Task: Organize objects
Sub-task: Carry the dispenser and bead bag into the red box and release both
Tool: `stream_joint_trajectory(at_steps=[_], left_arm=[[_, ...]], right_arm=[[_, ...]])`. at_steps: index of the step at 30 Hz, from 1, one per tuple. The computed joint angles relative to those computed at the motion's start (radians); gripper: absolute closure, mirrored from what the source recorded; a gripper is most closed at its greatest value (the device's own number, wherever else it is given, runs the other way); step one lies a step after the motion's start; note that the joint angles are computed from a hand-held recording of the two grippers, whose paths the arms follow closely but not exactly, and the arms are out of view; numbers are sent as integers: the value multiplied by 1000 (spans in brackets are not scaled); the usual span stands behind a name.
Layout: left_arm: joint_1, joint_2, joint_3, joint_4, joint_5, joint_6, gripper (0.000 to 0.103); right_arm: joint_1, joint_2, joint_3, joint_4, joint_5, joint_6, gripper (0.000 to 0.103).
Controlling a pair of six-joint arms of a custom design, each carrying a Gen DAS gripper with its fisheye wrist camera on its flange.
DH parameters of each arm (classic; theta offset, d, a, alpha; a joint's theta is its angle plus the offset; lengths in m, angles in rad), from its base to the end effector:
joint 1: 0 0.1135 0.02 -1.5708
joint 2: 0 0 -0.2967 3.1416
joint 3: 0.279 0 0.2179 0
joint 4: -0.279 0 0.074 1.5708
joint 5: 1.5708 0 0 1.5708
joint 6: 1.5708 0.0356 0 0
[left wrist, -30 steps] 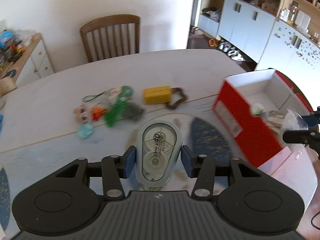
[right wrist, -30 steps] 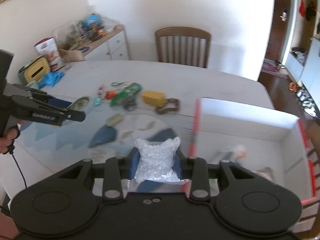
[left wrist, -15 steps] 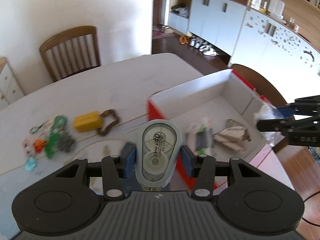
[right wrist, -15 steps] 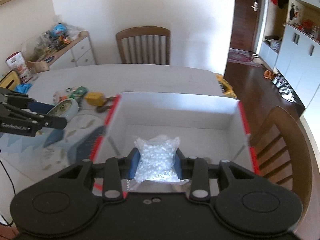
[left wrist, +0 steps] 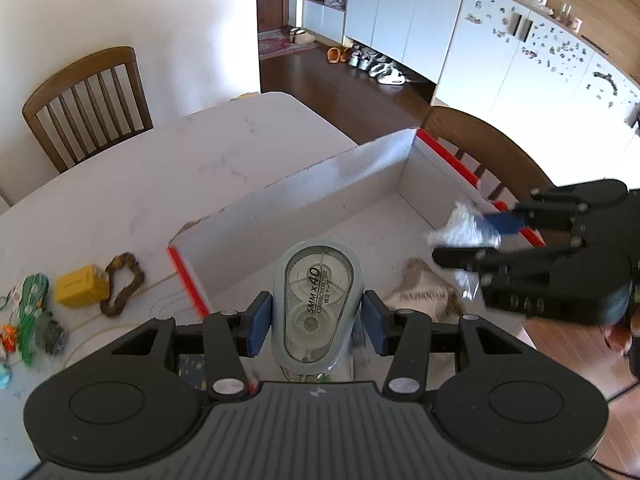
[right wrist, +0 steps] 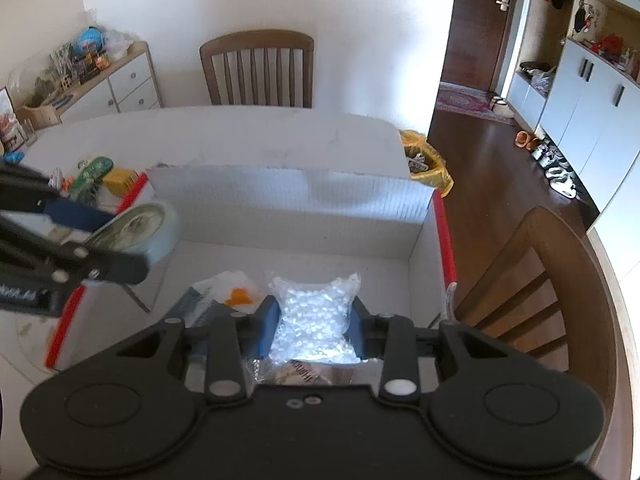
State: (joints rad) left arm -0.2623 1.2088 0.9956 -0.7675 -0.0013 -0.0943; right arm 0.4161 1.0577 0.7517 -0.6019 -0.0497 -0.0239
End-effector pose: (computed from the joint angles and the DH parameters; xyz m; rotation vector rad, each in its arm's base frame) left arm 0.1867 -0.0501 0.3142 0.2141 2.5483 -0.1362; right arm 0.1453 0.0661 0.2798 -0.5644 2.4266 0.2278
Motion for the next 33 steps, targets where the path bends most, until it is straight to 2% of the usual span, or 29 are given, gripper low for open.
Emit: stream_joint_trajectory(at_steps=[6,14,22,33], left_arm=[[-21,157,16,100,-31,2,55],[-41,319,54,172,-40,1,55],[-82,436,115,165,-47,21,55],[-73,530,180,122,-39,18,55]], right_arm=[[12,83,-58,81,16,-25,68],[12,153,-89,131,5,-76,68],[63,192,-108,155,41,-77,68],[28,242,-54,113,-1,-87,66]])
